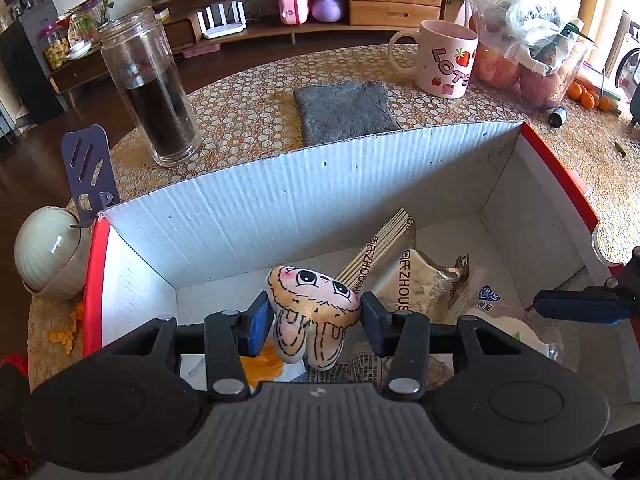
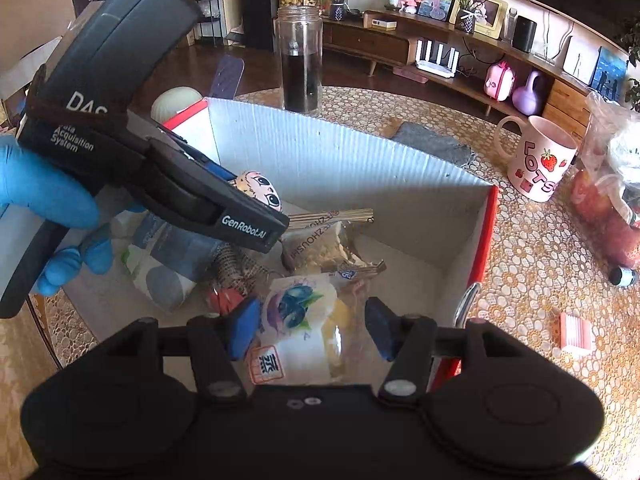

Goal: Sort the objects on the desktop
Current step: 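Lower the plush into the box with left tool while right tool lowers the blueberry bag, then open both tools to release the plush and bag into the box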

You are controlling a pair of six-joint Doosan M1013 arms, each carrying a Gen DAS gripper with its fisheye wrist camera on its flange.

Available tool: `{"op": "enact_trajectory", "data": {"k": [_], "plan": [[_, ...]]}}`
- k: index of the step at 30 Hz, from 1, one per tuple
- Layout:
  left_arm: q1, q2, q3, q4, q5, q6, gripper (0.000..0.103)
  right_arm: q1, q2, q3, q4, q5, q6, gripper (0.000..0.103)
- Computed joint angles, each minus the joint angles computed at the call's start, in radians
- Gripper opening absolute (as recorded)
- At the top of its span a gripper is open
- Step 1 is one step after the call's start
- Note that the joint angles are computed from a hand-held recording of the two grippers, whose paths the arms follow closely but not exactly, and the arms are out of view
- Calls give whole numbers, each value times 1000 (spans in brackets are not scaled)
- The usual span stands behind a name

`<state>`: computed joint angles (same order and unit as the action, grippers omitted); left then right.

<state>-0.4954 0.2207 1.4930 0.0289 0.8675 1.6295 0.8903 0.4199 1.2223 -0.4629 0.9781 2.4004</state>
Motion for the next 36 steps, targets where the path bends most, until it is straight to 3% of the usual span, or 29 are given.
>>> {"op": "enact_trajectory", "data": {"k": [3, 6, 25, 29, 36], "plan": [[0, 2, -3, 5, 8, -10, 49, -1, -1, 1, 2, -1, 2, 58], [1, 1, -3, 12, 6, -27, 64, 0, -4, 3, 3, -5, 3, 60], [8, -81, 68, -39, -84, -4, 66, 11, -50, 50, -8, -80, 32, 74], [10, -105, 88, -55, -105, -3, 73, 14, -60, 61, -11, -95, 39, 80], [4, -140, 122, -39, -128, -18, 74, 21, -83, 87, -38, -128, 64, 88]]}}
